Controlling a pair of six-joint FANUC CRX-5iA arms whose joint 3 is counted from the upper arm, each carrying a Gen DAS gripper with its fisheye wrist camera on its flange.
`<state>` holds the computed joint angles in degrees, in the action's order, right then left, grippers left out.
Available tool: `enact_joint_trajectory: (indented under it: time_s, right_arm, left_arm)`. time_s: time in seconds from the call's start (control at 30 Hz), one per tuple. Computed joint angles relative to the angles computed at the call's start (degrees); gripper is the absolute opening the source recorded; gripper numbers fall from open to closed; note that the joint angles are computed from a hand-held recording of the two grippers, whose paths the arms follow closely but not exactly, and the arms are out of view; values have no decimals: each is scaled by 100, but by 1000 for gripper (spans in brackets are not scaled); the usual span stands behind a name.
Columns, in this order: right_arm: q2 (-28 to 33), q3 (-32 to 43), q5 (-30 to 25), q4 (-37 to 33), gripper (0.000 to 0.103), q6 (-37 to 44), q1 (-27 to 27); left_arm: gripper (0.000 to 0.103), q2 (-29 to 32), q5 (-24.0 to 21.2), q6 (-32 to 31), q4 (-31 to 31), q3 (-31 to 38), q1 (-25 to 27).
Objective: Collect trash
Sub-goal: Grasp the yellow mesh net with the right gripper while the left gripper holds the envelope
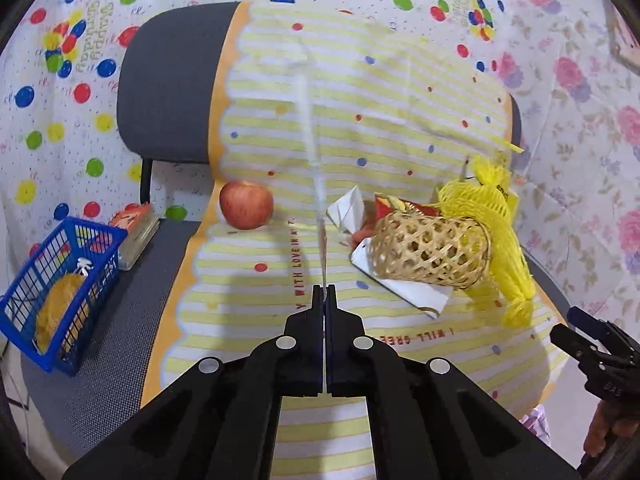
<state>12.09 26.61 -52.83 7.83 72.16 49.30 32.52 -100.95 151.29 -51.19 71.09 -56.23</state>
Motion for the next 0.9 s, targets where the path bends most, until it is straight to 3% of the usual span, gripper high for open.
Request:
enact_joint_trajectory:
  time_s: [0.27,0.6,0.67,0.8,0.9]
  right_arm:
    - [265,215,120,305,65,13,-30]
    - [1358,1391,-665,616,65,297,-89]
    - [1324,1400,-681,509,66,289,-111]
    - [1048,1178,-336,373,78,371,-181]
    - [1138,1349,-394,465,78,419,-213]
  left_arm:
    - [0,120,117,-105,184,159,91]
    - [0,131,144,-69,370,124,153]
    - [0,128,133,-43,377,107,144]
    - [0,150,91,-70,385,150,153]
    - [0,225,103,-118,393,271,172]
